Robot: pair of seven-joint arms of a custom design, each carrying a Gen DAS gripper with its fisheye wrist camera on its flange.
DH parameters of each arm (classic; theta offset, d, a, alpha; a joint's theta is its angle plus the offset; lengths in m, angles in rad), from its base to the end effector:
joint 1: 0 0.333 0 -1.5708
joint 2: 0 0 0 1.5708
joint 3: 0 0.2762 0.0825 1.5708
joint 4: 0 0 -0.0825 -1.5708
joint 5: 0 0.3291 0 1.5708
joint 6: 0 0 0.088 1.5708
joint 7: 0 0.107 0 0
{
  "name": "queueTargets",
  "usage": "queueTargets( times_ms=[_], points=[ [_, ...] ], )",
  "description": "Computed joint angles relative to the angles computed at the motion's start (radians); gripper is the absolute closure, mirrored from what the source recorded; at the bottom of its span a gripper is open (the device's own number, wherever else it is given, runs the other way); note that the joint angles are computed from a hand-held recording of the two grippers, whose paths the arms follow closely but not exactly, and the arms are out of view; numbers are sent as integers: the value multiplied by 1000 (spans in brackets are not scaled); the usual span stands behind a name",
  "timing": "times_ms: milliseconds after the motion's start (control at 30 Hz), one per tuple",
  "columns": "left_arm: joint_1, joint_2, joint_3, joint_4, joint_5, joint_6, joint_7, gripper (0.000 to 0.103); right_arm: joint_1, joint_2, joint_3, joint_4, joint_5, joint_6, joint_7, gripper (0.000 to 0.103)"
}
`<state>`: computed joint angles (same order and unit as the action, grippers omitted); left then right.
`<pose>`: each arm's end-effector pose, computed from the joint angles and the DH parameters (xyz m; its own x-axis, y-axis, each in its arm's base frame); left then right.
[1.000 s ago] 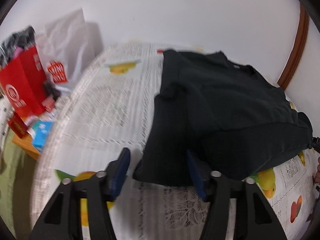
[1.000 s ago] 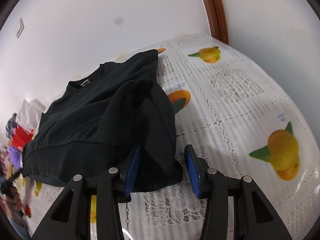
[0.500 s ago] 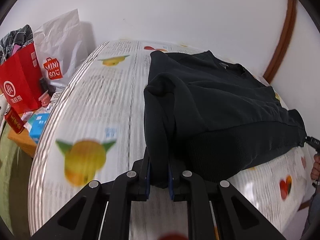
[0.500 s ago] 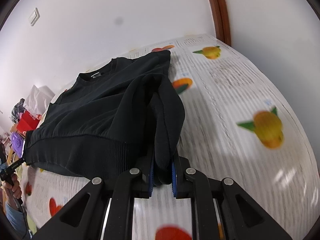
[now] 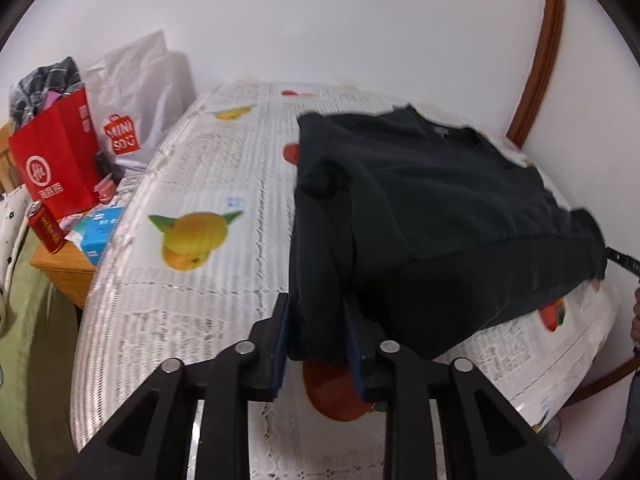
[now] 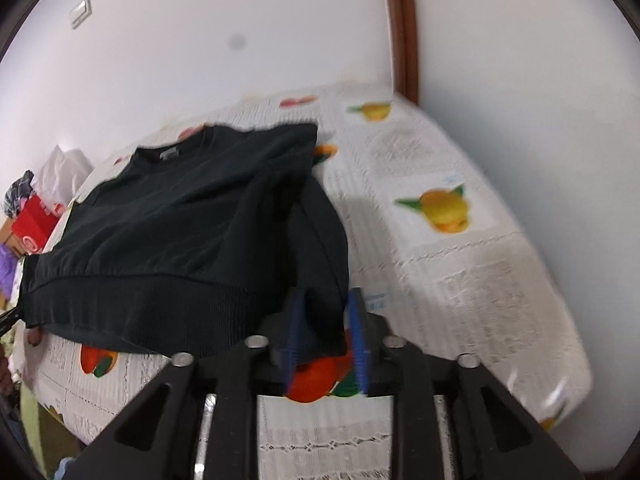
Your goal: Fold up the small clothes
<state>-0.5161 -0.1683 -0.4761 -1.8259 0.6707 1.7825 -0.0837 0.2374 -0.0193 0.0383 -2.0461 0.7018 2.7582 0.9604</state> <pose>0.2914 -0.3793 0.5908 0.4860 -0.8673 0.1072 -0.6094 -0.4243 -0.6698 0.5284 0.1217 0.5102 0.3969 -0.8949 -0.2042 -0.6818 -0.1385 -0.7183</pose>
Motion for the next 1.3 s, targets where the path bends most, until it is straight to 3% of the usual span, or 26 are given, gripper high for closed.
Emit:
queueTargets(
  times_ms=[67,133,367,467,500,567,633,700,833,967,1133,1300],
  points=[
    [-2,-8,-11,10,37,-10,-14,62,10,-35,-1,-18,102,15,-86,59],
    [-2,-17,-14,8,64,19,-25,49,29,-59,-3,-23,155,11,-136,58],
    [10,22,7,3,56,161,-43,50,62,31,30,33,77,26,-28,58],
    [18,33,31,-20,21,223,-37,50,52,58,42,50,116,17,-14,59],
    [21,37,39,-28,7,247,-34,51,50,63,46,55,123,17,-13,59],
    [30,38,54,-57,-13,313,-43,62,44,67,50,62,118,7,-16,64],
    [33,57,47,-39,-5,296,-48,68,42,63,54,58,118,14,-25,71],
    [24,66,40,-17,20,263,-47,95,42,48,57,44,134,32,-50,91],
    [26,18,34,-36,66,307,-72,97,32,8,39,48,306,-40,-172,94],
    [34,21,10,19,134,262,-66,97,39,-25,19,67,415,-77,-241,94],
    [42,62,20,100,199,210,-57,97,41,12,12,173,461,-98,-241,94],
    [61,104,75,138,189,232,-36,97,32,125,40,324,430,-72,-186,94]
  ],
)
